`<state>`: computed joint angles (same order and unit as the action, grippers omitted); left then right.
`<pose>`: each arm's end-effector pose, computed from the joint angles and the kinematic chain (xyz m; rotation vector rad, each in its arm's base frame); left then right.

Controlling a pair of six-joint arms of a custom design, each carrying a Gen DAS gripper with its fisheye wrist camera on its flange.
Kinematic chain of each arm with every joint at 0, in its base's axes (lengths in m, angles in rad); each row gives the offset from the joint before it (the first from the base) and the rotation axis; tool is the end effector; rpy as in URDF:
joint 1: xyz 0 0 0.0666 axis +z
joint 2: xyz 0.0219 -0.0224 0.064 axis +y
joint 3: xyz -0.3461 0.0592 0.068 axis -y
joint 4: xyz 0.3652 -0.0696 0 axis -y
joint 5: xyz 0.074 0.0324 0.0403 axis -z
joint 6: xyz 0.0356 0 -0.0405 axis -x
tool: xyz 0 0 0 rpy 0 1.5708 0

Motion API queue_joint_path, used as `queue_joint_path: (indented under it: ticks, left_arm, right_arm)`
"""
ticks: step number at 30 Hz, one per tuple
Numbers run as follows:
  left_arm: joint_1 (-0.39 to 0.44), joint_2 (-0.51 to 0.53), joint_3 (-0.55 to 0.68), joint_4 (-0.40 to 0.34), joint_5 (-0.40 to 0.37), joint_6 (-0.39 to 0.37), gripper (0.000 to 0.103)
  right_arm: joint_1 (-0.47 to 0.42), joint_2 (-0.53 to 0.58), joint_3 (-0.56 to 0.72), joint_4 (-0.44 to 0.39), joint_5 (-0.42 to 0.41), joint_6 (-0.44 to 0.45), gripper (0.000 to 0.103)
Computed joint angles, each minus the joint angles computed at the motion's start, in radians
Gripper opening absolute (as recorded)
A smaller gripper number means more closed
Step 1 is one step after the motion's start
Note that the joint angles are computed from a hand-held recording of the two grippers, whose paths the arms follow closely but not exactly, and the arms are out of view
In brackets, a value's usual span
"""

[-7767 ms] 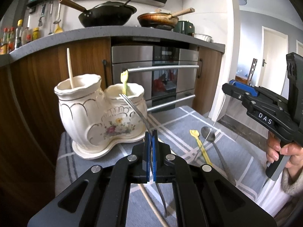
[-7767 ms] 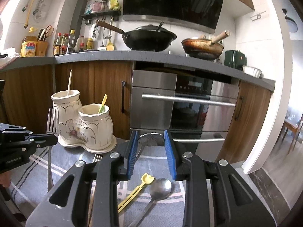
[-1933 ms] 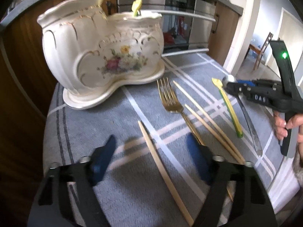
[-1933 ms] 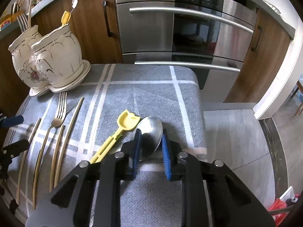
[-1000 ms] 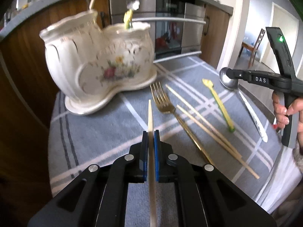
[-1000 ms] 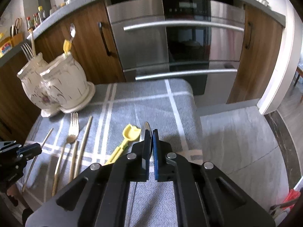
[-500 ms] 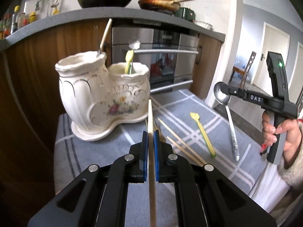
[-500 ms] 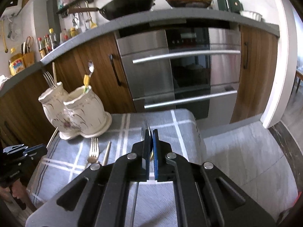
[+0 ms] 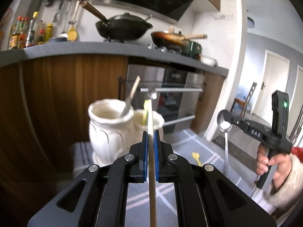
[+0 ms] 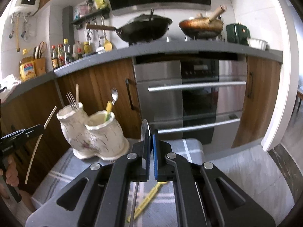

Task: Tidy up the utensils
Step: 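Lift the chopstick toward the holder with the left tool while the right tool carries the spoon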

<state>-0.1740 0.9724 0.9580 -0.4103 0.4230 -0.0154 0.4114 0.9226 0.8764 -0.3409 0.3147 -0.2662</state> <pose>0.3374 -0.0745 0.4056 0.4590 1.9396 -0.5235 0.3086 0.1222 0.3898 0.0653 1.9395 0.1424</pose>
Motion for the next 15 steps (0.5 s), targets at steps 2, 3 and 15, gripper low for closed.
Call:
queue_joint_path:
  ticks: [2,3,15]
  left_arm:
    - [0.016,0.009,0.026,0.015,0.008,0.018,0.006]
    - [0.022,0.017,0.040,0.020,0.012,0.024,0.006]
    - [0.064,0.169,0.253,0.209,0.019,0.170,0.006]
  right_arm:
    - [0.009,0.017,0.033,0.003,0.008,0.012,0.003]
    - [0.013,0.027,0.050,0.005,0.010,0.023,0.003]
    - [0.032,0.202,0.263,0.096,0.006,0.073,0.003]
